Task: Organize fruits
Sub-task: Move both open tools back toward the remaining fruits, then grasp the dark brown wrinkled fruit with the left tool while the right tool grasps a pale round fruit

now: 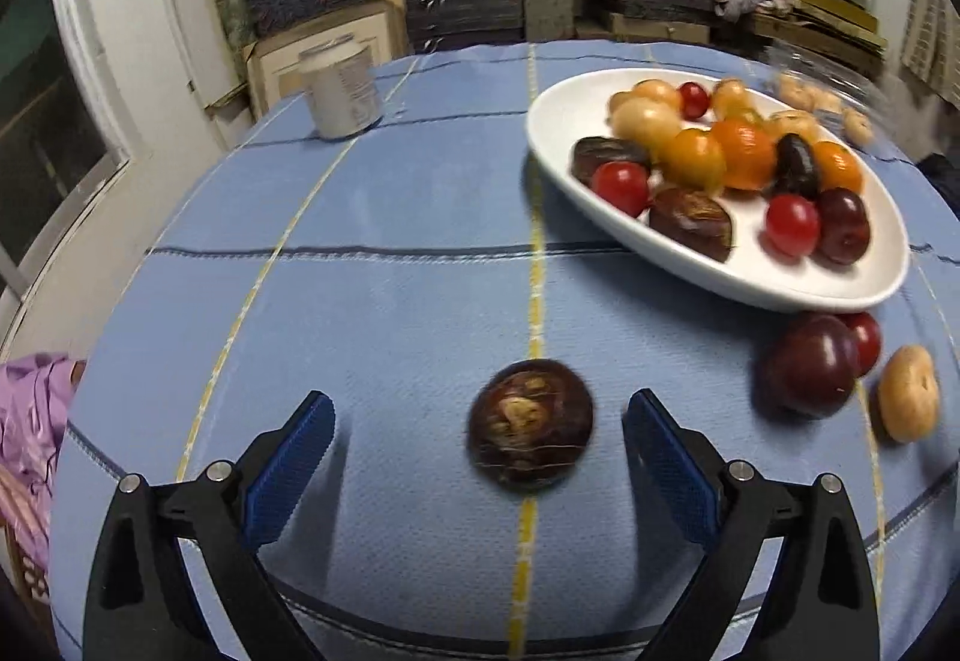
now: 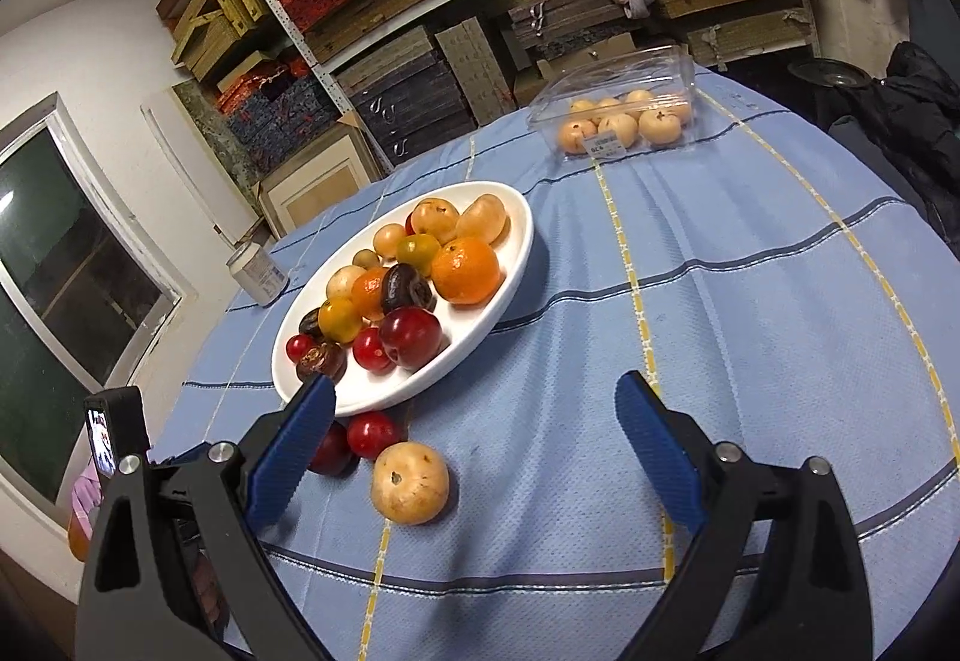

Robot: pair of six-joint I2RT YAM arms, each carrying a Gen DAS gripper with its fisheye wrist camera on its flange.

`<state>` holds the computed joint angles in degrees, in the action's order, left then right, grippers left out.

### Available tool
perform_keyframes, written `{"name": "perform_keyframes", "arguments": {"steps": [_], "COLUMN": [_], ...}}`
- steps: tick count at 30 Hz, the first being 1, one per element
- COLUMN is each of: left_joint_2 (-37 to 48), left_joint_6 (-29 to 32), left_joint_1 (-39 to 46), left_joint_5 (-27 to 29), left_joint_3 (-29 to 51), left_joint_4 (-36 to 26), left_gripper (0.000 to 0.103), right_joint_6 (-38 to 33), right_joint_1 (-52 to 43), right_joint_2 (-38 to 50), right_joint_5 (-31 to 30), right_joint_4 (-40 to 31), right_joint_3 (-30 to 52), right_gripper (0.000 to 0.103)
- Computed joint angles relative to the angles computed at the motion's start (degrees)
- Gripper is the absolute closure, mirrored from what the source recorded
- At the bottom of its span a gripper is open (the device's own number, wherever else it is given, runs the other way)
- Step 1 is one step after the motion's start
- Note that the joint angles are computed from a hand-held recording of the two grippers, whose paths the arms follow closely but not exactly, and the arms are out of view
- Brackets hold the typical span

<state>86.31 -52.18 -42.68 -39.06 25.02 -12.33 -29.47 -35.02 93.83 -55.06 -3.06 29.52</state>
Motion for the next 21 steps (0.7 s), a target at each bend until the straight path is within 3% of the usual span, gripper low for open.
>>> {"name": "perform_keyframes", "arguments": {"steps": [3, 5, 9, 10, 11, 16, 21], "left_joint_2": [0.27, -0.28, -2.01, -1.75, -1.62, -0.35, 0.88], "left_joint_6": [0.48, 1.44, 1.85, 2.28, 2.82, 2.39, 2.3], "left_joint_1": [-0.23, 1.36, 2.1, 1.76, 1.24, 0.02, -0.09], "left_joint_5": [0.33, 2.86, 4.87, 4.8, 4.81, 4.3, 3.71], "left_joint_3": [-0.12, -1.08, -2.9, -2.79, -2.81, -1.89, -0.76], "left_joint_4": [1.28, 3.35, 6.16, 6.56, 7.18, 7.32, 6.56], "left_gripper": [0.014, 0.028, 0.04, 0.048, 0.062, 0.063, 0.062], "right_joint_6": [-0.57, -0.77, -1.76, -2.28, -2.88, -7.19, -7.43], "right_joint_1": [0.18, 0.44, 1.35, 1.8, 2.3, 8.71, 16.34], "right_joint_2": [-0.11, 0.0, -0.14, -0.35, -0.58, -4.28, -5.71], "right_joint_5": [0.1, 0.39, 1.22, 1.57, 1.93, 8.17, 16.49], "right_joint_4": [-0.48, -0.7, -0.75, -0.68, -0.6, 5.06, 17.51], "right_joint_3": [-0.08, -0.06, -0.62, -0.98, -1.38, -7.39, -14.39], "right_gripper": [0.011, 0.011, 0.011, 0.011, 0.011, 0.012, 0.026]}}
